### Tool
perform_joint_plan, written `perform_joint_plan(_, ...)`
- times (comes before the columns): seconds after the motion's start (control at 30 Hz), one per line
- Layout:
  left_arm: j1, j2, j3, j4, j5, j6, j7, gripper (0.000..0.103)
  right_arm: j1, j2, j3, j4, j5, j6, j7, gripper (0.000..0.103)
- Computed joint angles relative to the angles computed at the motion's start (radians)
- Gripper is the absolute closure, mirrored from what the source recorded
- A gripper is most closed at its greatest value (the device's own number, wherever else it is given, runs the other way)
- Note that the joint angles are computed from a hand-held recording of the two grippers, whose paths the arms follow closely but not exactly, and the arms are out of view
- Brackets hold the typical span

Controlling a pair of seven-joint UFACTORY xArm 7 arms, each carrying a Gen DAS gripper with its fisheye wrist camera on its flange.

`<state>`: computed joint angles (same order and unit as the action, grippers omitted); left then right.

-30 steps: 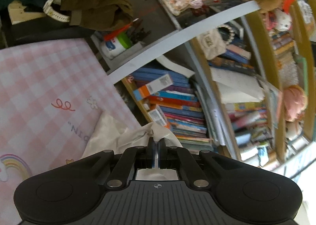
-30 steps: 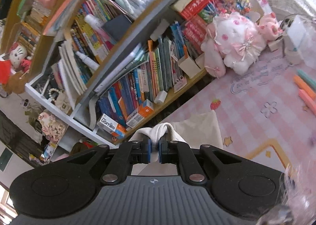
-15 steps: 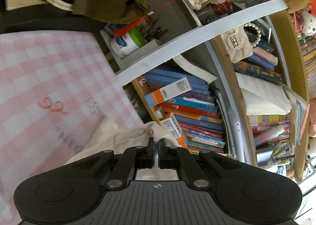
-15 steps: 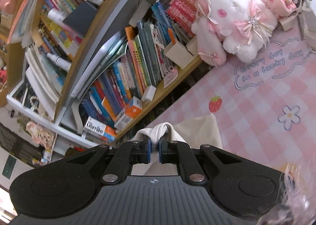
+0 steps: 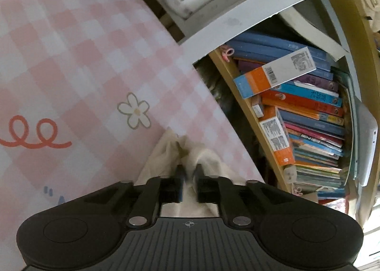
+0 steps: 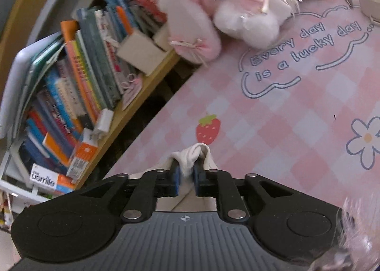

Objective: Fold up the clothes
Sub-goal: 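Lift the hem with both grippers and fold it over toward the collar, then open both grippers and release the folded hem onto the shirt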

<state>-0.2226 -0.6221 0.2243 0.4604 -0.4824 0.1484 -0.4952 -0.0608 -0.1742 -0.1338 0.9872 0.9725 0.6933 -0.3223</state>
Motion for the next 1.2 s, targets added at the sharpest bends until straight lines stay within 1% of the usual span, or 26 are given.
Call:
perform_joint_plan(0.03,-0.027,-0.004,0.03,0.005,-0.013,0.004,0.015,0.073,-0.002,0.002,0.004,0.002,-0.016,-0.007,0.01,0.059)
perform_joint_plan(0.07,-0.048,-0.01,0.053,0.006,-0.026,0.005,0.031,0.065,-0.002,-0.002,0.004,0.003,-0.018,-0.01,0.01,0.056)
perform_joint_plan(0.1,-0.056,-0.022,0.061,0.002,-0.034,-0.002,0.042,0.056,-0.001,-0.009,0.001,0.003,-0.012,-0.011,0.004,0.055)
perform_joint_plan(0.13,-0.041,-0.035,0.046,-0.004,-0.028,-0.01,0.042,0.053,0.001,-0.016,-0.001,0.003,-0.005,-0.011,-0.002,0.05)
perform_joint_plan(0.17,-0.011,-0.048,0.016,-0.011,-0.013,-0.015,0.032,0.052,0.001,-0.028,-0.002,0.001,-0.006,-0.013,-0.004,0.047)
perform_joint_plan(0.2,0.043,-0.064,-0.037,-0.018,0.018,-0.01,0.009,0.052,0.003,-0.047,0.0,-0.007,-0.017,-0.024,-0.008,0.042)
perform_joint_plan(0.23,0.105,-0.081,-0.108,-0.024,0.069,0.011,-0.011,0.052,0.01,-0.072,0.008,-0.023,-0.043,-0.047,-0.029,0.041)
perform_joint_plan(0.3,0.181,-0.106,-0.221,-0.021,0.183,0.063,-0.023,0.053,0.033,-0.125,0.028,-0.06,-0.116,-0.102,-0.082,0.039)
perform_joint_plan(0.4,0.225,-0.079,-0.373,0.019,0.356,0.127,-0.021,0.055,0.086,-0.177,0.08,-0.123,-0.267,-0.215,-0.188,0.038)
perform_joint_plan(0.47,0.254,-0.029,-0.477,0.057,0.459,0.136,-0.043,0.055,0.114,-0.194,0.122,-0.173,-0.366,-0.293,-0.224,0.037)
perform_joint_plan(0.5,0.272,-0.007,-0.522,0.074,0.505,0.133,-0.062,0.055,0.124,-0.2,0.144,-0.197,-0.417,-0.329,-0.23,0.036)
perform_joint_plan(0.57,0.31,0.028,-0.595,0.098,0.582,0.119,-0.108,0.055,0.132,-0.212,0.179,-0.237,-0.497,-0.384,-0.203,0.036)
perform_joint_plan(0.63,0.358,0.062,-0.674,0.128,0.665,0.111,-0.157,0.055,0.147,-0.213,0.185,-0.257,-0.537,-0.405,-0.164,0.035)
perform_joint_plan(0.67,0.375,0.078,-0.702,0.142,0.699,0.108,-0.177,0.055,0.157,-0.212,0.184,-0.265,-0.553,-0.412,-0.145,0.035)
perform_joint_plan(0.77,0.388,0.123,-0.734,0.17,0.776,0.102,-0.209,0.055,0.175,-0.211,0.172,-0.274,-0.601,-0.395,-0.076,0.033)
perform_joint_plan(0.8,0.398,0.134,-0.747,0.179,0.807,0.099,-0.222,0.055,0.182,-0.21,0.165,-0.273,-0.618,-0.378,-0.058,0.031)
perform_joint_plan(0.83,0.403,0.147,-0.755,0.191,0.834,0.105,-0.23,0.055,0.192,-0.208,0.153,-0.271,-0.633,-0.358,-0.048,0.027)
perform_joint_plan(0.87,0.402,0.161,-0.757,0.203,0.855,0.117,-0.234,0.055,0.21,-0.214,0.141,-0.28,-0.644,-0.358,-0.053,0.025)
perform_joint_plan(0.93,0.383,0.19,-0.744,0.228,0.883,0.149,-0.234,0.055,0.247,-0.222,0.109,-0.29,-0.647,-0.364,-0.078,0.022)
perform_joint_plan(1.03,0.354,0.232,-0.72,0.266,0.923,0.191,-0.242,0.055,0.274,-0.218,0.078,-0.277,-0.645,-0.337,-0.101,0.019)
perform_joint_plan(1.13,0.323,0.27,-0.687,0.302,0.956,0.223,-0.257,0.054,0.283,-0.215,0.067,-0.268,-0.641,-0.322,-0.12,0.018)
perform_joint_plan(1.2,0.29,0.301,-0.654,0.337,0.95,0.263,-0.251,0.054,0.284,-0.215,0.065,-0.266,-0.637,-0.317,-0.128,0.018)
